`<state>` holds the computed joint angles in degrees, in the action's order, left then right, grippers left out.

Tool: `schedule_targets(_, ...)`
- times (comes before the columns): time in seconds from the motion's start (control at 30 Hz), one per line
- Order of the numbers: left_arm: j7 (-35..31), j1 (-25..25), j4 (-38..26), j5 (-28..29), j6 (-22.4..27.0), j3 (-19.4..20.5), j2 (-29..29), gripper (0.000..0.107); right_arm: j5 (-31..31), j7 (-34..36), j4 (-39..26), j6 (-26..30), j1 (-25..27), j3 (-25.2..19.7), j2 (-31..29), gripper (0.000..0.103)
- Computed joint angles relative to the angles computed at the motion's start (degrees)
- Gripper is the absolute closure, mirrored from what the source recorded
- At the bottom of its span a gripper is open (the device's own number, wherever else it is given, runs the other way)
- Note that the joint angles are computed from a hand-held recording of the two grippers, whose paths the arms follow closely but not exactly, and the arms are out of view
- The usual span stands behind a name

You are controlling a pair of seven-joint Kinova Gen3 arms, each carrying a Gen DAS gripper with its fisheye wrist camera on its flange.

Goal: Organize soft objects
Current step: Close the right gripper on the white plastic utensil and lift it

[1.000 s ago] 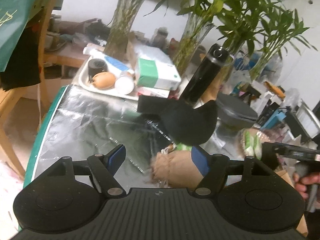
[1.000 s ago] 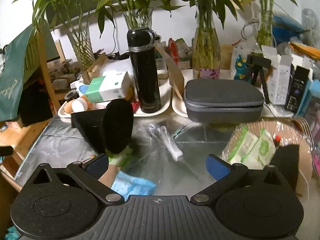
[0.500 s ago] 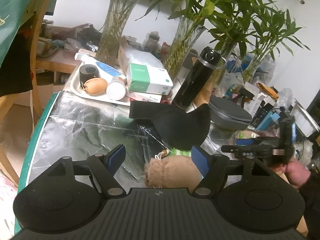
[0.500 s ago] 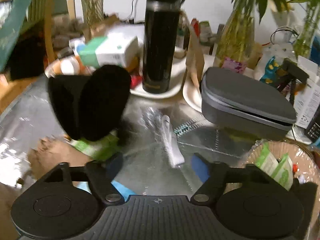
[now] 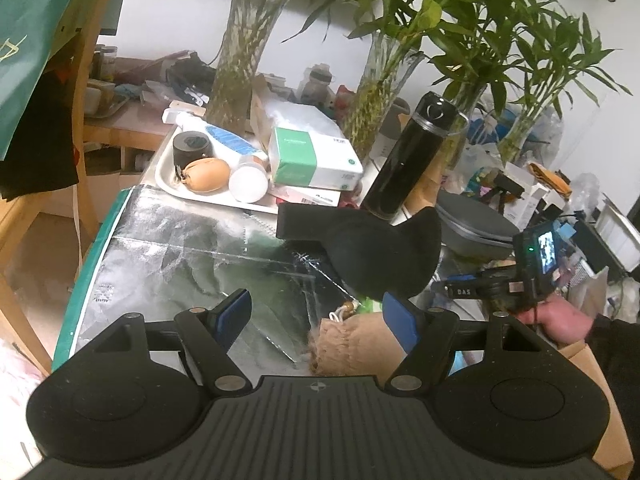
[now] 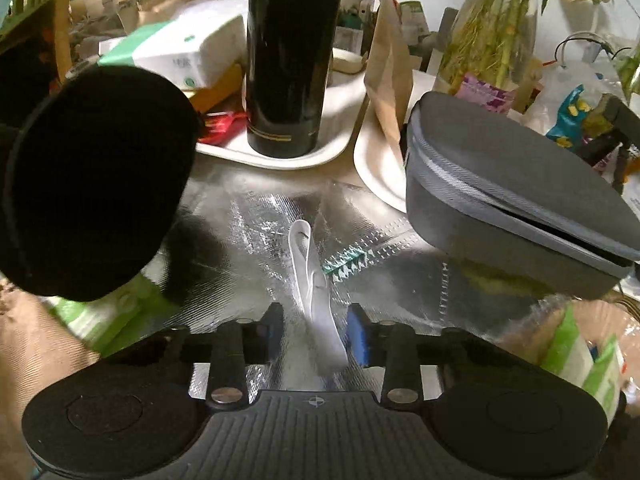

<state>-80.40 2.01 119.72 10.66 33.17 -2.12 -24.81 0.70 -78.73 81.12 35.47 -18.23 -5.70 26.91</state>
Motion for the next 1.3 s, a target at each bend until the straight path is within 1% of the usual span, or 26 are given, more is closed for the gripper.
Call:
schedule_targets(0.07,0.21,-0.28,0.06,-0.2,0.1,0.06,0.05,0.035,-0.01,-0.83,-0.96,0.41,-0.35,0.33,0.55,0.07)
schedule_targets(0.13,0.59,-0.53,0.02,-0.21,0.44,0.0,0.06,0.035,-1.33,-1.16,-2.28,2.09,0.28,-0.23,1.09,0.085)
schedule_targets(0.23,0.6,-0.4,0.04,0.25,0.58,-0.7,0.07,0.035,-1.5,-2.13,-4.53,5.16,-0.11,0.11,1.78,0.092)
schedule_targets(0.33,0.98,-0.79,-0.03,0.24,0.86,-0.68,-0.09,0.035,-3.71,-2.05,-6.35,8.25,1.25,-0.8,1.74,0.098)
schedule_targets(0.47,1.12,-0.9,0.01,0.19,0.8,-0.65,-0.27,0.035,-9.4,-3.43,-11.52,15.95,4.16,-1.9,3.17,0.098)
schedule_targets(0.5,1.13,-0.92,0.04,0.12,0.74,-0.6,-0.29,0.035,-10.01,-3.96,-12.25,17.15,4.57,-2.02,3.64,0.098)
schedule_targets(0.53,1.2,-1.0,0.04,0.02,0.71,-0.47,-0.26,0.035,-9.69,-4.59,-12.33,17.41,3.96,-1.22,3.76,0.097)
schedule_targets(0.6,1.33,-1.16,-0.05,-0.26,0.91,-0.27,-0.1,0.035,-8.21,-5.03,-11.64,16.72,3.03,-0.47,3.87,0.097)
schedule_targets(0.67,1.3,-1.19,-0.17,-0.46,1.17,-0.28,0.05,0.035,-8.43,-3.72,-10.12,15.05,3.41,-1.14,3.49,0.094)
schedule_targets(0.77,1.22,-1.04,-0.19,-0.34,1.27,-0.43,0.15,0.035,-5.55,-2.83,-8.54,13.26,1.46,-0.48,2.62,0.094)
schedule_targets(0.87,0.73,-0.57,-0.17,0.08,1.07,-0.83,0.28,0.035,-3.94,-3.8,-7.78,11.96,0.26,0.23,2.28,0.094)
schedule_targets(0.93,0.61,-0.58,-0.27,0.04,1.21,-0.7,0.41,0.035,-4.94,-4.66,-8.57,12.8,0.99,-0.02,2.57,0.094)
schedule_targets(1.1,0.64,-0.73,-0.13,0.23,1.05,-0.77,0.36,0.035,-10.88,-6.15,-11.31,15.64,4.87,-1.57,3.92,0.094)
schedule_targets(1.2,0.62,-0.82,-0.19,0.14,1.22,-0.66,0.48,0.035,-9.24,-6.77,-11.26,15.54,3.71,-0.59,4.18,0.094)
schedule_targets(1.3,0.71,-0.98,-0.3,-0.04,1.48,-0.51,0.58,0.035,-8.18,-5.72,-10.04,13.66,3.34,-0.75,3.87,0.094)
